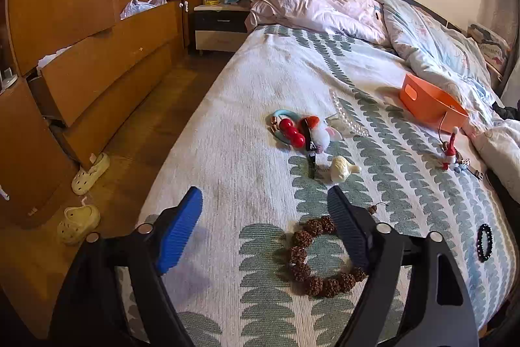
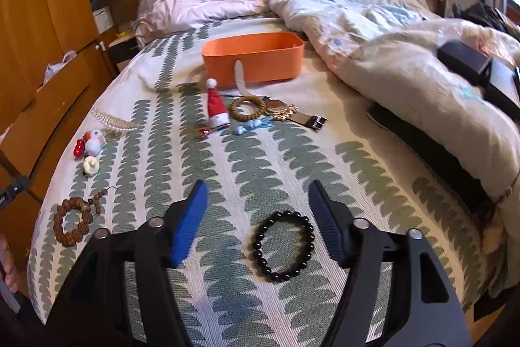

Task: Organize jewelry
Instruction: 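Lower and release the brown bracelet with the left tool while the right tool releases the black bracelet, then move the left tool toward the white garlic charm while the right tool grasps the red Santa hat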

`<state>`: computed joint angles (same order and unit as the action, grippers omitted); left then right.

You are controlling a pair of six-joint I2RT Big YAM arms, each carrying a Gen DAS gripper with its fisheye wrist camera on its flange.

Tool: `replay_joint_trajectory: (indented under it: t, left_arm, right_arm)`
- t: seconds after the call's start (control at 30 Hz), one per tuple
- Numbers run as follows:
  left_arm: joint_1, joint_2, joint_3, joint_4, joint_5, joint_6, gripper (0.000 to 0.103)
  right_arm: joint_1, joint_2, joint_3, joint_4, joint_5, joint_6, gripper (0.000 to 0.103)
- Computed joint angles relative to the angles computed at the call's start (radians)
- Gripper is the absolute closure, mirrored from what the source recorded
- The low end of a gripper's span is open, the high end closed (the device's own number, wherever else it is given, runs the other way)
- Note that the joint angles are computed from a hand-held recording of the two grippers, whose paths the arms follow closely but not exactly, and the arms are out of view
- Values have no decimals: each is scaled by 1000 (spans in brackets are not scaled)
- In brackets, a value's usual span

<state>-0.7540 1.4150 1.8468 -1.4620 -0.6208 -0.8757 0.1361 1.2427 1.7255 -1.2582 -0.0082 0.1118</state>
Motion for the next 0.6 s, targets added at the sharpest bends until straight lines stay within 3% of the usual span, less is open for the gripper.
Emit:
replay_joint_trajectory:
  t: [0.1,0.27,0.37,0.6]
  left_arm:
    - [-3,17,4,13,7,24,21]
    - [6,42,12,37,14,63,16]
    - [20,51,15,60,53,81,16]
    - [16,93,57,62,38,118,12]
  right_arm:
    - [24,3,-3,13,22,-31,25]
    - [58,20,3,27,43,-83,22]
    - [69,26,4,33,52,-97,20]
    - [64,57,30,25,35,-97,15]
